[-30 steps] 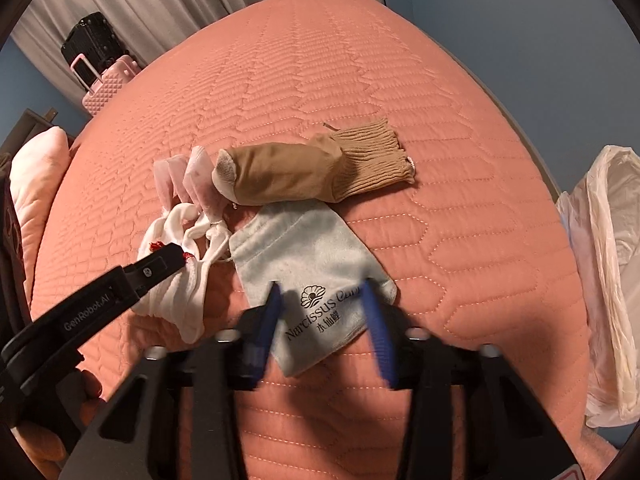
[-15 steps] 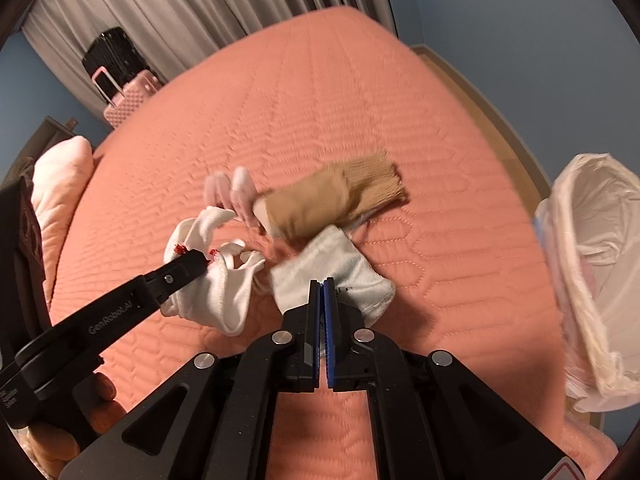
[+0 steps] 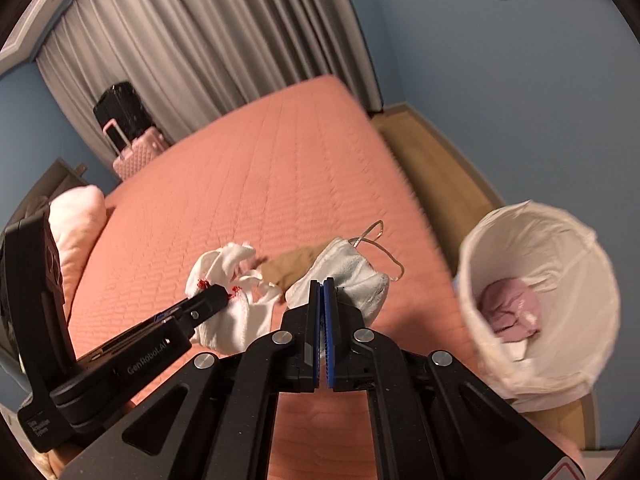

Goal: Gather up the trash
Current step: 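Carry both items over the wastebasket and open the left tool while the right tool releases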

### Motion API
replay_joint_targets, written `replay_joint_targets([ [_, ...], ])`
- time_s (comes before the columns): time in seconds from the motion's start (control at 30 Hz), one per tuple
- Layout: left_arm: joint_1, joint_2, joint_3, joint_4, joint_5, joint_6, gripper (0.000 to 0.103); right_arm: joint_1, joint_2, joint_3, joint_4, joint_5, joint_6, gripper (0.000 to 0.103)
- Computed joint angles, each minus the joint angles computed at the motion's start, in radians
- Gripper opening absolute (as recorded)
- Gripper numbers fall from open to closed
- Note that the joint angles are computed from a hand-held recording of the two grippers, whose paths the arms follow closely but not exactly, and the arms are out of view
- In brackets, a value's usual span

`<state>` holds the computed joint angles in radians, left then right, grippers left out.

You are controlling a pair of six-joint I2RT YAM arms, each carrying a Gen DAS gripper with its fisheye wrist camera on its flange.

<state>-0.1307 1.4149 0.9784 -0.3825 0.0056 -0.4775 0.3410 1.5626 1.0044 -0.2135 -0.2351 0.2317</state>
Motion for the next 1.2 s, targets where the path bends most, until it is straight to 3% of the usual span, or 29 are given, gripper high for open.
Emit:
replay_joint_targets([
  [0.47, -0.278, 0.143, 0.244, -0.043, -0.131, -0.022, 0.020, -0.314, -0.181, -0.022, -0.096, -0.121, -0.117, 0.002],
  [1.0, -0.422, 0.412, 0.558, -0.105, -0.117, -0.001, 0.022, -0.582, -0.114, 0.022, -0.116, -0.222, -0.210, 0.002],
  [1.1, -0.423, 0.436, 0.585, -0.107, -0.107, -0.015, 0.036, -0.592, -0.095, 0.031, -0.111, -0.220, -0.211, 0.002],
  [1.13, -0.422, 0.440, 0.589, -0.105, -0.110, -0.024, 0.046, -0.596, -0.088, 0.035, -0.110, -0.220, -0.212, 0.002],
  [1.2, -0.426, 0.447, 0.599, -0.106, -0.133, -0.033, 0.051, -0.607, -0.081, 0.038, -0.111, -0.225, -0.218, 0.002],
])
